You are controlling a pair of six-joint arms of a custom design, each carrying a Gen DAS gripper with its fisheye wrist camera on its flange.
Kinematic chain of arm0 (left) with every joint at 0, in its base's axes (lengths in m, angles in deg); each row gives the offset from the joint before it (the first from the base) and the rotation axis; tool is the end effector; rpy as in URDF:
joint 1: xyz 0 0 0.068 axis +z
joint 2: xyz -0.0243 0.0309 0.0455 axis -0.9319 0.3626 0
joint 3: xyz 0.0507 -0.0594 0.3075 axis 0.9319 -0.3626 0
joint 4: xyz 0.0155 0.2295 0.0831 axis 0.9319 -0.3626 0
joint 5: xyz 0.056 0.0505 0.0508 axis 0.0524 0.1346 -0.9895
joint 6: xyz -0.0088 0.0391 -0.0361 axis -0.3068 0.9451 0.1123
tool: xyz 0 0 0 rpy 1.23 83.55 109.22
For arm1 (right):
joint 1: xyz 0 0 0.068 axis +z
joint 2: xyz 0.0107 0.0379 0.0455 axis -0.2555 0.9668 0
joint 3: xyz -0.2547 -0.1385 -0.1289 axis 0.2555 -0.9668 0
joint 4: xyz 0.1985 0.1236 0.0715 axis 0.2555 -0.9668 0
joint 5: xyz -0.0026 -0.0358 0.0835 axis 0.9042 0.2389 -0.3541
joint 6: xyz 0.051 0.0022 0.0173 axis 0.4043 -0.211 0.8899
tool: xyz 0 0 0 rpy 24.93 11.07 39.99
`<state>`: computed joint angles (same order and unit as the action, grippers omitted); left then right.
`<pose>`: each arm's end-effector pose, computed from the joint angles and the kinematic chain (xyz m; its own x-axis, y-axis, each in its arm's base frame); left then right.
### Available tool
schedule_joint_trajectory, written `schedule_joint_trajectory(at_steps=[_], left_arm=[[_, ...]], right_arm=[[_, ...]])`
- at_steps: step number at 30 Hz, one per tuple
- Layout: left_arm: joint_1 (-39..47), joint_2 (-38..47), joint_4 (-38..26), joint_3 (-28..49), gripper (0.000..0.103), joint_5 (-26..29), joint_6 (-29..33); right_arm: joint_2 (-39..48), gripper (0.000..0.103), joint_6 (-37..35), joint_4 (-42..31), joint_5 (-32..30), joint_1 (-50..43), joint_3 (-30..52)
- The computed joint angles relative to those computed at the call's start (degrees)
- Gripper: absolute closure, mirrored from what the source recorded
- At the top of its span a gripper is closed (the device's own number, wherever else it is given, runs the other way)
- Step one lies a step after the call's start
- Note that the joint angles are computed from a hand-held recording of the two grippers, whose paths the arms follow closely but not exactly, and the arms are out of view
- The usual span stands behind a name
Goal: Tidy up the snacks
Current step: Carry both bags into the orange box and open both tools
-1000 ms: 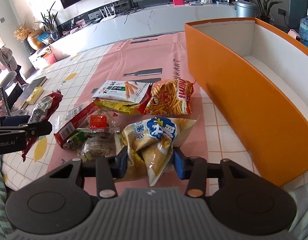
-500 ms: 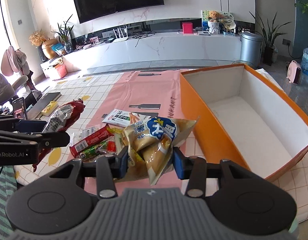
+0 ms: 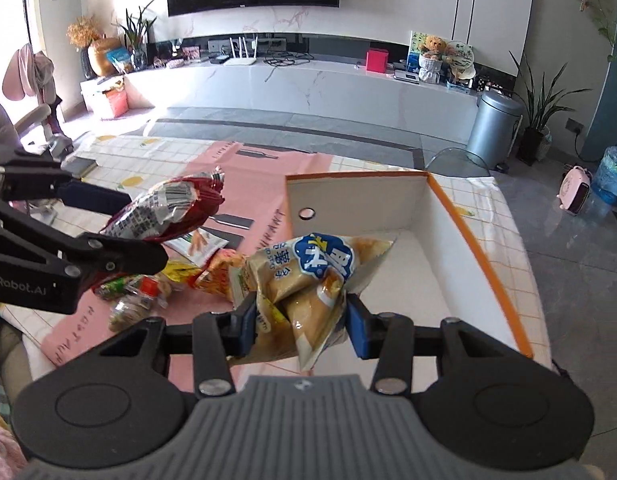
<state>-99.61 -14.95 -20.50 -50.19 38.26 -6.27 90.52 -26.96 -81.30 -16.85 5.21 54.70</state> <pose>0.1773 -0.1055 0.2616 -0.6399 0.3645 -0.6765 0.4962 0.8682 -0.0017 0.1790 0.0644 0.2422 -0.6913 -0.2690 -0.6707 -0.3419 0.9394 -0.0244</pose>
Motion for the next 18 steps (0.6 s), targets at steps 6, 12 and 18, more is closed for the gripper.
schedule_joint_trajectory(at_steps=[6,12,18], left_arm=[[-4.5,16.6,0.1,11.4,0.031,1.5,3.5],[-5.3,29.9,-2.5,20.1,0.031,5.4,4.9],[-6.7,39.5,-4.5,25.8,0.031,5.3,7.6]], right_arm=[[12.9,0.059,-14.3,-2.7,-9.9,-16.5,7.7],[25.4,0.058,-24.6,-5.5,-9.4,-21.4,14.3],[34.9,0.058,-30.5,-7.1,-8.1,-23.2,17.9]])
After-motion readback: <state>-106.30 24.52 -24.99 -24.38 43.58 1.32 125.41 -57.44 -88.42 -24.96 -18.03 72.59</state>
